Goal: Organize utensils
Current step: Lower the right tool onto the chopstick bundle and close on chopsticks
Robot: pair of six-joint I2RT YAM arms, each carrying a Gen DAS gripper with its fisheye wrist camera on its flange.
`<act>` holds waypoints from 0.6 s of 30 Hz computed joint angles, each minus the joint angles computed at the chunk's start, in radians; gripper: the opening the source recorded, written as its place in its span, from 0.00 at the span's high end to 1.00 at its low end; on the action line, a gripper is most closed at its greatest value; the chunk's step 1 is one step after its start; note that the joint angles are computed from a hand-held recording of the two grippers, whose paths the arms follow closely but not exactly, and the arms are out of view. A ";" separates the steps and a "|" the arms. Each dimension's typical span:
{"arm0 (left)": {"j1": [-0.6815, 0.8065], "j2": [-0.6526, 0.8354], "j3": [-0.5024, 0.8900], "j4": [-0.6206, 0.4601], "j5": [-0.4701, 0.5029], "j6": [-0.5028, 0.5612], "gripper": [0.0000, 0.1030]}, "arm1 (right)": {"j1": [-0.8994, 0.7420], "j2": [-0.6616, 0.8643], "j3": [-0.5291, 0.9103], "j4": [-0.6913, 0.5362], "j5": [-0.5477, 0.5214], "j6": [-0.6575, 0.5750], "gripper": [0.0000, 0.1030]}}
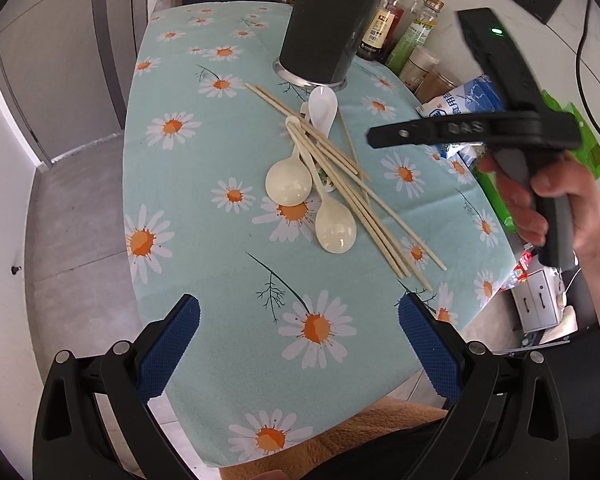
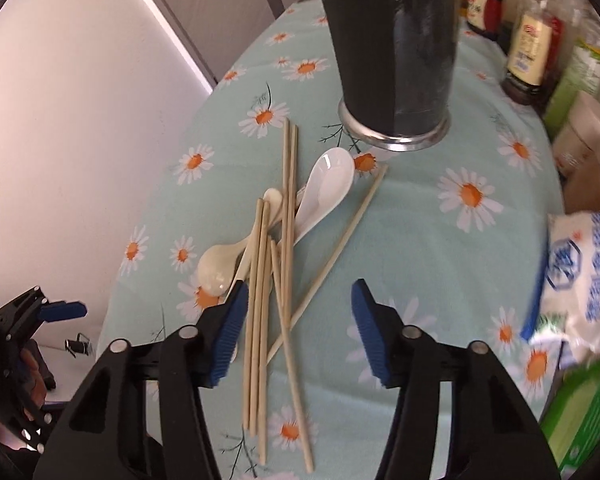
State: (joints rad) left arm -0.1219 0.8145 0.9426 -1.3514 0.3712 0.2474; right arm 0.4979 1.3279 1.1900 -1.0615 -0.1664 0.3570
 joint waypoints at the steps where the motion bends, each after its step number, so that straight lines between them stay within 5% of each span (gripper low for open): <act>1: 0.011 -0.002 -0.004 -0.003 0.005 0.009 0.06 | -0.027 0.044 0.020 -0.004 -0.040 -0.021 0.56; 10: 0.134 0.005 -0.028 -0.025 0.059 0.105 0.06 | -0.081 0.394 0.323 -0.169 -0.145 -0.159 0.80; 18: 0.171 0.023 -0.040 -0.011 0.084 0.131 0.06 | -0.052 0.566 0.494 -0.301 -0.090 -0.192 0.89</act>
